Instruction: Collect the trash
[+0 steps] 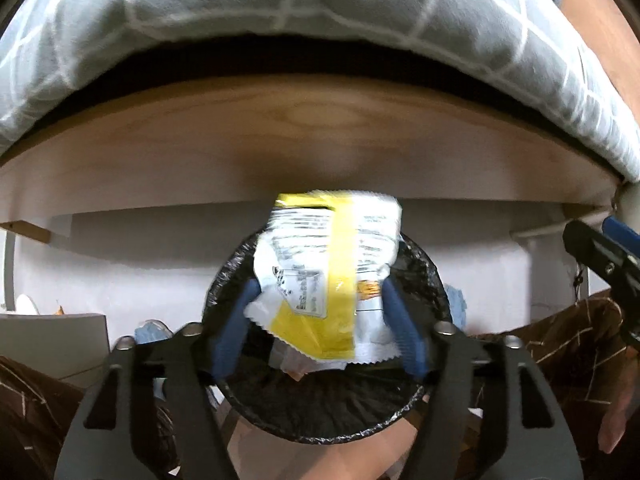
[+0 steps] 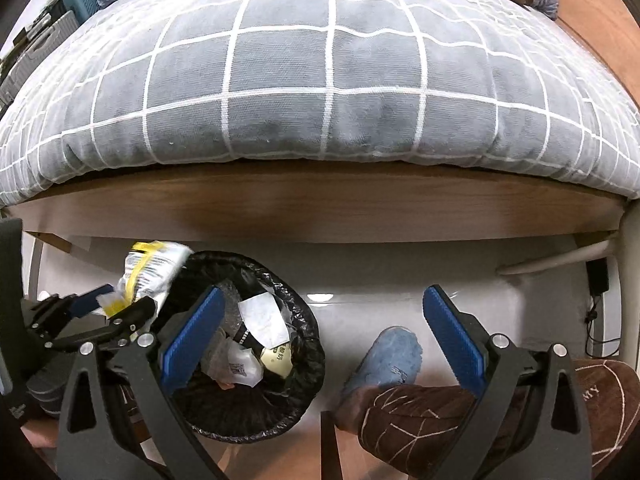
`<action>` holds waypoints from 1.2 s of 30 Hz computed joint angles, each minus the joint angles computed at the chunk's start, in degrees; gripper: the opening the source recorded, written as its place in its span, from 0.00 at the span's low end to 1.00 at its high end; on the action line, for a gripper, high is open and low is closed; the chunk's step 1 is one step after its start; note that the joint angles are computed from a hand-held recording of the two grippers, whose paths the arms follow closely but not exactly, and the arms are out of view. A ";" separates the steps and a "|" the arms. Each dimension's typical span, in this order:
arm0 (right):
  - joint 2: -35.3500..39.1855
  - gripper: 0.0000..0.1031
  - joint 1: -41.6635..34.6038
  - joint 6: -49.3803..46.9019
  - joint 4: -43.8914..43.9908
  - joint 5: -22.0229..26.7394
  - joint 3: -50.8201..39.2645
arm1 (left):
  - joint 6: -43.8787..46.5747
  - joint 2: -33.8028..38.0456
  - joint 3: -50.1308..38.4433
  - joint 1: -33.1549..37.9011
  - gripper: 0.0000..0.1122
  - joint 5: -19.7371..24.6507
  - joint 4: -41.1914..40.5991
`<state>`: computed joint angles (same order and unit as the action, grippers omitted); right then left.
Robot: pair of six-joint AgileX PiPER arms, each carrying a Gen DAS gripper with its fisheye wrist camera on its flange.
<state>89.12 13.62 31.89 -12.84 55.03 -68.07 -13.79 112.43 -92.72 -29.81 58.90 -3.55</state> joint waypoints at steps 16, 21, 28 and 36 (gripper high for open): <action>-0.58 0.93 3.22 0.52 -3.50 1.73 -10.14 | -1.95 -8.71 -3.92 3.88 0.87 -0.17 5.41; -2.50 0.93 5.55 1.54 -6.06 3.42 -12.99 | -1.34 -10.67 -8.01 4.32 0.87 1.86 5.06; -5.37 0.93 7.71 2.27 -8.65 5.89 -16.39 | 0.68 -12.80 -12.66 4.63 0.87 4.27 5.51; -6.94 0.93 8.75 2.29 -9.24 7.19 -18.24 | 1.09 -14.42 -13.44 5.94 0.87 5.11 4.07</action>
<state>82.18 22.37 34.18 -22.08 62.22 -86.31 -12.71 98.01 -106.16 -23.87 64.01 0.52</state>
